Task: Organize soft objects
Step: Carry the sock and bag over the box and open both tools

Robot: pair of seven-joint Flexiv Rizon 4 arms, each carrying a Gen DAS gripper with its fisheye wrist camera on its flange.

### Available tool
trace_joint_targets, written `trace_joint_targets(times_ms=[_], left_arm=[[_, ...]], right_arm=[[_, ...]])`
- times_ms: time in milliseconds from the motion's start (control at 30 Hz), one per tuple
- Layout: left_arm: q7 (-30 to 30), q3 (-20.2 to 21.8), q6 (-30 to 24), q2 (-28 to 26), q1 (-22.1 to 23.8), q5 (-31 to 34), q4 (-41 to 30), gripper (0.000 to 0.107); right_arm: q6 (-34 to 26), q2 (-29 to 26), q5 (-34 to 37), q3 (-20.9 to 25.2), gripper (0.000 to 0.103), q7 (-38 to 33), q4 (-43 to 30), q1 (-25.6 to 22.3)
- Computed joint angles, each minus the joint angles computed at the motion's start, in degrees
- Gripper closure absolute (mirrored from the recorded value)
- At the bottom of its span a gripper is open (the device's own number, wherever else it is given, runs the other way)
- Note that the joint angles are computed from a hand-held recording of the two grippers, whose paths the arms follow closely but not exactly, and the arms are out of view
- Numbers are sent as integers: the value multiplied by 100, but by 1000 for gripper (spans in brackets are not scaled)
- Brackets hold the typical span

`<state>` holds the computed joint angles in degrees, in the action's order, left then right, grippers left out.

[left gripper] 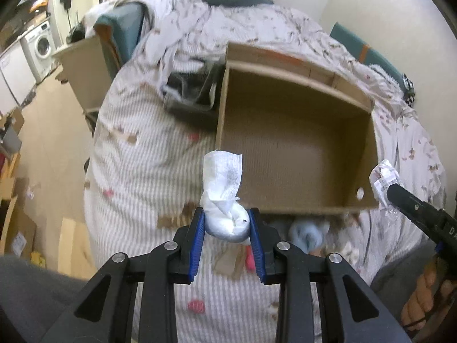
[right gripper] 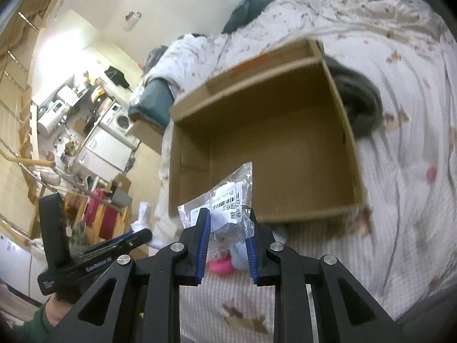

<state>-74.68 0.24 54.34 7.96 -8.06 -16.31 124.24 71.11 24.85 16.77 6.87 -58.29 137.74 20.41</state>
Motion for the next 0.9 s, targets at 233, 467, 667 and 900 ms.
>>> trace_joint_targets(times_ms=[233, 467, 667, 900], left_arm=[[-97, -182, 229, -539, -6, 211, -611, 79], [-261, -292, 537, -1050, -111, 574, -1011, 79], [-485, -317, 998, -1514, -230, 961, -1179, 79], [-314, -332, 1252, -1799, -260, 825, -1078, 79]], right_arm=[[-37, -433, -416, -106, 78, -331, -409, -197], [48, -1085, -77, -208, 78, -583, -779, -212], [-125, -1416, -405, 39, 78, -253, -718, -542], [-257, -1566, -470, 102, 78, -160, -722, -646]])
